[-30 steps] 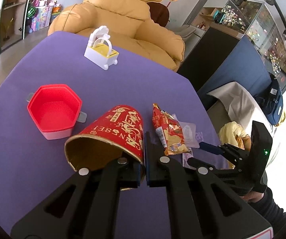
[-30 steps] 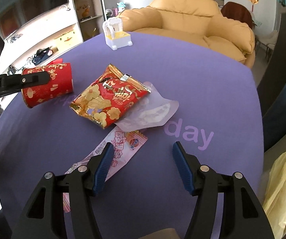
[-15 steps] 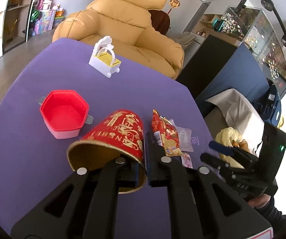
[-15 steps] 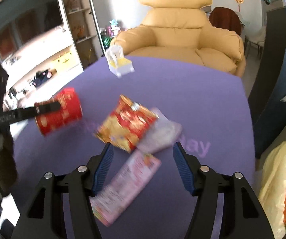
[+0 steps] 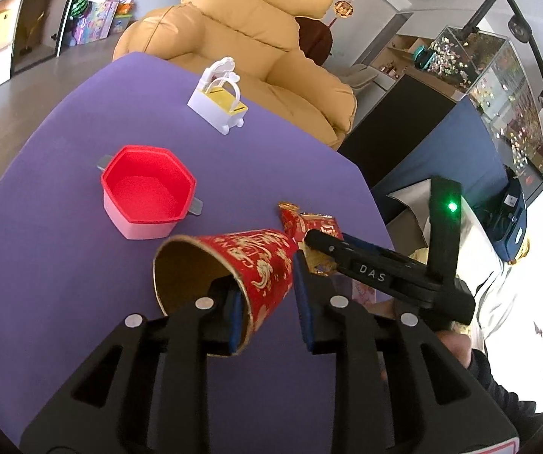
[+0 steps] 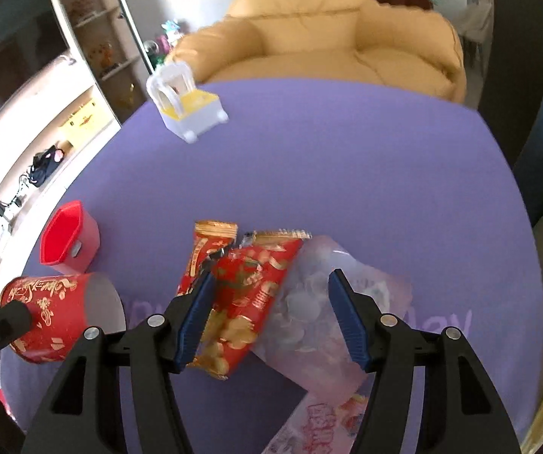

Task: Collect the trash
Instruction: 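Close the right tool on the red-gold snack packet while the left tool holds the cup, then carry the cup with the left tool to the bin while the right tool carries the packet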

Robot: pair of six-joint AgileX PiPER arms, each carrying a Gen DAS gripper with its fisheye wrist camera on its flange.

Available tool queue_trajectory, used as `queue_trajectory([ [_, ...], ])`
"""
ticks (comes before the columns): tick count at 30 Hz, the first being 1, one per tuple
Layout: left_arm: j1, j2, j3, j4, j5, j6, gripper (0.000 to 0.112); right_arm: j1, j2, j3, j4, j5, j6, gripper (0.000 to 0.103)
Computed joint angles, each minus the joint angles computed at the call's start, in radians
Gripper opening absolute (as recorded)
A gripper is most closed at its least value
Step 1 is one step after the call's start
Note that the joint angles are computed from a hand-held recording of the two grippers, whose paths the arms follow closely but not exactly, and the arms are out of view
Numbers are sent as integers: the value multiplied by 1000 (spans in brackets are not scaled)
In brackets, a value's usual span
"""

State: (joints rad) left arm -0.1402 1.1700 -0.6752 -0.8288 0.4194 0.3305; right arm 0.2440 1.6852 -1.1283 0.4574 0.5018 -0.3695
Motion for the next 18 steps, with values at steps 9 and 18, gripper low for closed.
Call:
queue_trajectory([
  [9, -13, -8, -7, 42, -3, -35, 11, -15, -104, 100, 155, -10, -322, 19],
  [18, -70, -24, -34, 175, -23, -166, 3, -68, -244, 154, 201, 11, -452, 13],
])
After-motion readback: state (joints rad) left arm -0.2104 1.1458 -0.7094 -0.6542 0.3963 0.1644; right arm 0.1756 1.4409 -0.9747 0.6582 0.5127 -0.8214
